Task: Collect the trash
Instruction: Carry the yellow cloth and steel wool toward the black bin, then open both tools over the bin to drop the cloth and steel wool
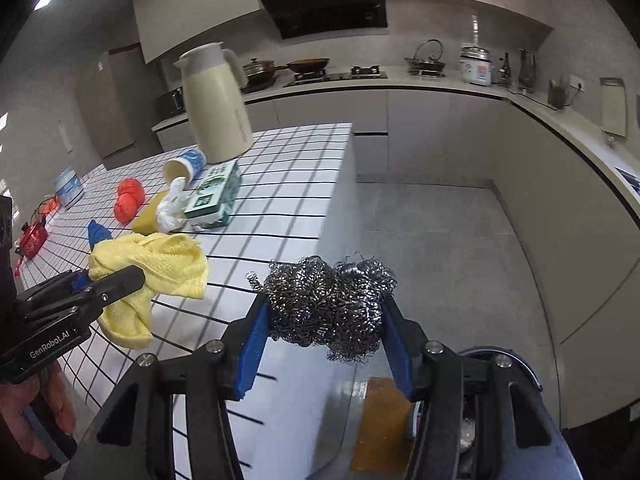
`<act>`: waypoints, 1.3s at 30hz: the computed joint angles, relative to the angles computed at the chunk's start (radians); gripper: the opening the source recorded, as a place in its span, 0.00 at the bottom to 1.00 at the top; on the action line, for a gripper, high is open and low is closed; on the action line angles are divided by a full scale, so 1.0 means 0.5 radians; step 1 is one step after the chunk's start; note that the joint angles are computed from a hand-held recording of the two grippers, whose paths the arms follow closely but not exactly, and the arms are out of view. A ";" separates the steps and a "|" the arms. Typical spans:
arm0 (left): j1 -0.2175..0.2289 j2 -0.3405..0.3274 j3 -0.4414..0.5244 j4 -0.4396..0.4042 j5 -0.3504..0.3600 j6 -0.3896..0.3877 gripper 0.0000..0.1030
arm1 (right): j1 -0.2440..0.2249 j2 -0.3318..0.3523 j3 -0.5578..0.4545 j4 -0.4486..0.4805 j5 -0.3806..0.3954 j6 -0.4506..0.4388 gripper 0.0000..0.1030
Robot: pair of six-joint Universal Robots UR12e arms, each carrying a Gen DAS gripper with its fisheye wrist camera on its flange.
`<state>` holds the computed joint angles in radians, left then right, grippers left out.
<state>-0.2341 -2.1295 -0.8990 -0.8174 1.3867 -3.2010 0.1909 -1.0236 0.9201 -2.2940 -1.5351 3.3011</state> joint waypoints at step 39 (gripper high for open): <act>-0.401 -0.390 0.508 -0.610 -0.190 0.048 0.35 | -0.481 -0.624 1.073 -0.119 0.058 -0.072 0.55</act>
<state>-0.4348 -2.3242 -0.6451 -1.1225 1.2919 -3.1768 -0.0497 -1.3354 1.4564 -2.3537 -1.5064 3.2652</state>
